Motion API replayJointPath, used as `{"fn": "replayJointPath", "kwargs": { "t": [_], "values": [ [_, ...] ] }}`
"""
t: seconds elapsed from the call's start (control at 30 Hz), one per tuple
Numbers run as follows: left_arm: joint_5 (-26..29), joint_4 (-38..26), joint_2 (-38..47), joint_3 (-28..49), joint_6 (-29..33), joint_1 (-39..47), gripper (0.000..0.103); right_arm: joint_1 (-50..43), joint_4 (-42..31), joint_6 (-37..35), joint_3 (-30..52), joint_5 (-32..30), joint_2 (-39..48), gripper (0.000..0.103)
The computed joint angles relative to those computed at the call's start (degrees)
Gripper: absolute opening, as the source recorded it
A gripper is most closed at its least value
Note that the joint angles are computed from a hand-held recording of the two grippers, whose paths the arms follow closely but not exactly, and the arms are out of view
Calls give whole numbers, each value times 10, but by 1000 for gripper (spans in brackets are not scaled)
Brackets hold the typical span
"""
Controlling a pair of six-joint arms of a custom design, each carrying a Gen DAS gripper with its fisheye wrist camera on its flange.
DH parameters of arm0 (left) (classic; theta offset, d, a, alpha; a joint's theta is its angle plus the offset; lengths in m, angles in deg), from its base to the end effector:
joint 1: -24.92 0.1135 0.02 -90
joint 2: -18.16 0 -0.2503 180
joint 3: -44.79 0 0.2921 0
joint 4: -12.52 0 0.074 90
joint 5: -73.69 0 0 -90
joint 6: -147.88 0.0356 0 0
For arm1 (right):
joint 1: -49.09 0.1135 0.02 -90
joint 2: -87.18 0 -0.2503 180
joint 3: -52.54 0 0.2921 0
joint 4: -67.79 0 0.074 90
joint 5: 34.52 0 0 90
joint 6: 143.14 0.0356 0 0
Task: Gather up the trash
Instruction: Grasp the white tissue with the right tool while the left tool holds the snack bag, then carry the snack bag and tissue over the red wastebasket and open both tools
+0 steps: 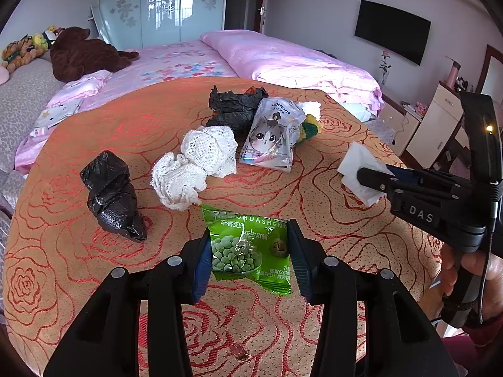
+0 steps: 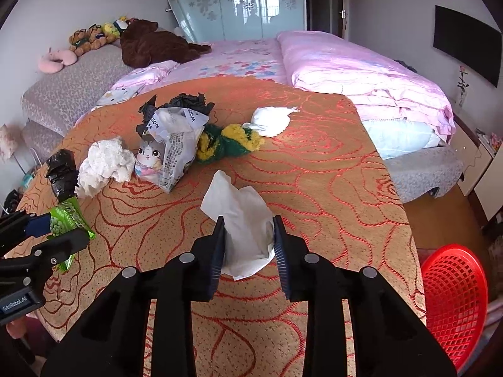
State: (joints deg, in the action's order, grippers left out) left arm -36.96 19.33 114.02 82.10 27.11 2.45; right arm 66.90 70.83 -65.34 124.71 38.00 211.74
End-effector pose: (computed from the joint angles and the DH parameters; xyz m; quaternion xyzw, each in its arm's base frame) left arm 0.2491 -0.0895 0.0290 -0.1258 0.9228 0.0069 0.3641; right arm 0.3876 0.1358 0.0063 -0.2909 0.8816 0.1591 0.3359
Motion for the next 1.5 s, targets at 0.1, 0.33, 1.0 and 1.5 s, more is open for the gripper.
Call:
{"fn": "replayJointPath", "kwargs": {
  "t": [0.1,0.33,1.0,1.5],
  "values": [
    [-2,0,0,1,-2,-2,42,-6,9,-2,-14,-1,-12,29],
    [-13,-3,5,12,-6,-10,42,-18,23,-4,-43,-2,-42,29],
    [-38,-25,1,70,31,-22,42,-66,34,8,-81,-10,-95,29],
    [-50,-52,42,154,56,-66,42,-142,37,18,-91,-19,-128,29]
  ]
}}
